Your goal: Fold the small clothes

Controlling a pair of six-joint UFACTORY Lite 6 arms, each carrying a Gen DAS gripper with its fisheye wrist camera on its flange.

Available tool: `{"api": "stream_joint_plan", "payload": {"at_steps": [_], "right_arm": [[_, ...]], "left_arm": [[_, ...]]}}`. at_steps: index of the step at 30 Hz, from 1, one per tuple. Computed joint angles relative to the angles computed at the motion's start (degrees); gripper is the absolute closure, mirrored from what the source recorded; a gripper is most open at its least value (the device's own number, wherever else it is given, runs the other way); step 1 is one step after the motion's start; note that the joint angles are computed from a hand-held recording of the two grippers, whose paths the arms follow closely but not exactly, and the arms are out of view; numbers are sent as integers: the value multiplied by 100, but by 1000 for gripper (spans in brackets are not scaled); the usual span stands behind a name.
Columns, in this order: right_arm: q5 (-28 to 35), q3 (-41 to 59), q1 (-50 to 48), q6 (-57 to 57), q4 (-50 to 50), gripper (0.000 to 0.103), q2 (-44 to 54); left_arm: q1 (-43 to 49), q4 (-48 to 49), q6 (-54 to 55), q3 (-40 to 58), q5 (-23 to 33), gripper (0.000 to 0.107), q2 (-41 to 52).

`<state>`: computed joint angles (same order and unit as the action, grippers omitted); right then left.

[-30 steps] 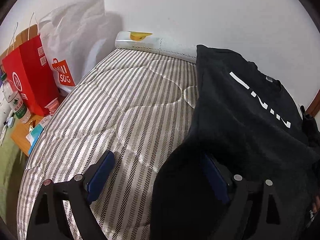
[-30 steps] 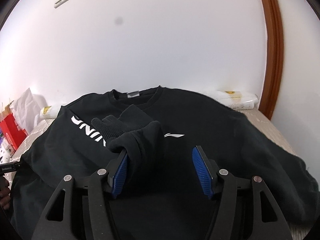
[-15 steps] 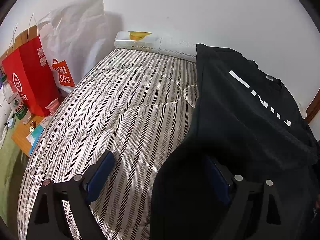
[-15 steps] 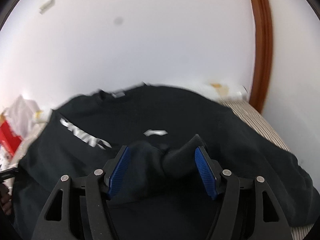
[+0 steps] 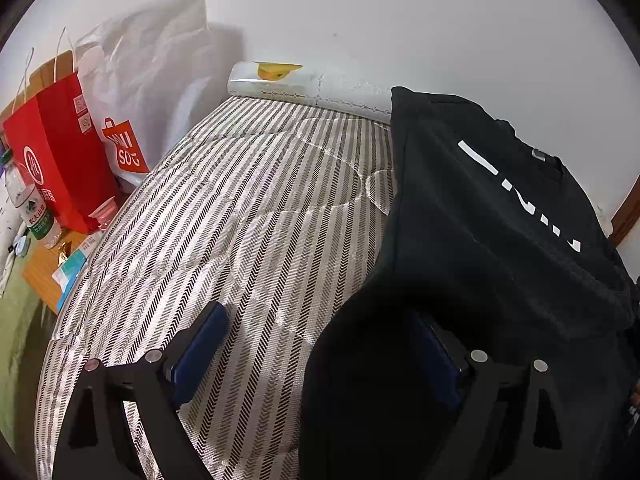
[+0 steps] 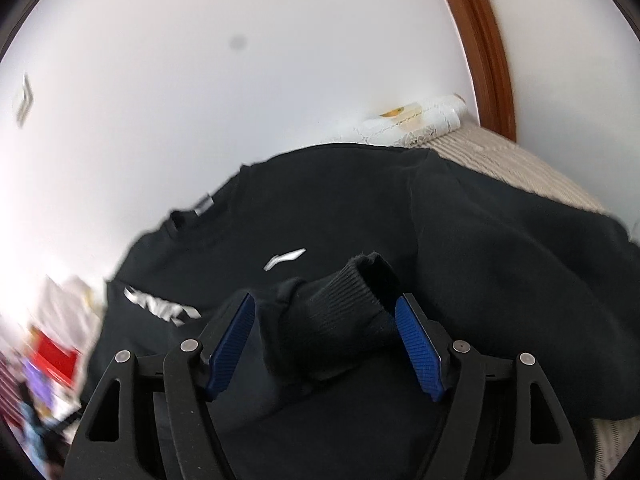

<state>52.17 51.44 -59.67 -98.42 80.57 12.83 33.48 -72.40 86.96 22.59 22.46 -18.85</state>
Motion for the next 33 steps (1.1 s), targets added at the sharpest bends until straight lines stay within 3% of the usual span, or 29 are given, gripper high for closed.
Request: {"api": "stream_joint_plan", "payload": {"at_steps": [2,4,6,12,14,18,20,22,24,26,29,32,33], "right_arm": [[-68,113,56,75,97,33,209],[-384,90,248,39,249,58,226],[-492,36,373,-195,367,91,195],[576,-196,-316,-998,879,94,-176],[65,-106,-156,-968,883,94,-92],[-1595,92,537,-629,561,90,177],[-1634,-84,462,-858,758,83,-65],[-1635,-607,355,-1714,1516,61,-745],[-1311,-983,228,-2223,1856,52,-1222],[-864,-1346,220,-2540,1932,52,-1666],[-807,-1690,667,-2982,1982,52,-1927],[-1772,-1798,1547,-4146,3043,55,-1656],[-2080,-1719,1684,-4404,3346,62,-1417]], "left_arm": [[-1,-6,10,-3,-4,16,2],[-30,-29,11,-11,-25,16,0],[-38,-46,23,-18,-35,16,-1],[-64,-43,7,-24,-62,16,-9],[-59,-42,15,-25,-61,16,-10],[-66,-52,25,-28,-71,16,-8],[-85,-47,21,-29,-99,16,-1],[-114,1,-25,-23,-132,16,-2],[-118,13,-41,-24,-133,16,-8],[-120,9,-40,-21,-133,16,-2],[-115,2,-28,-21,-132,16,-1],[-135,3,-36,-29,-156,16,-7],[-126,5,-31,-27,-148,16,-6]]}}
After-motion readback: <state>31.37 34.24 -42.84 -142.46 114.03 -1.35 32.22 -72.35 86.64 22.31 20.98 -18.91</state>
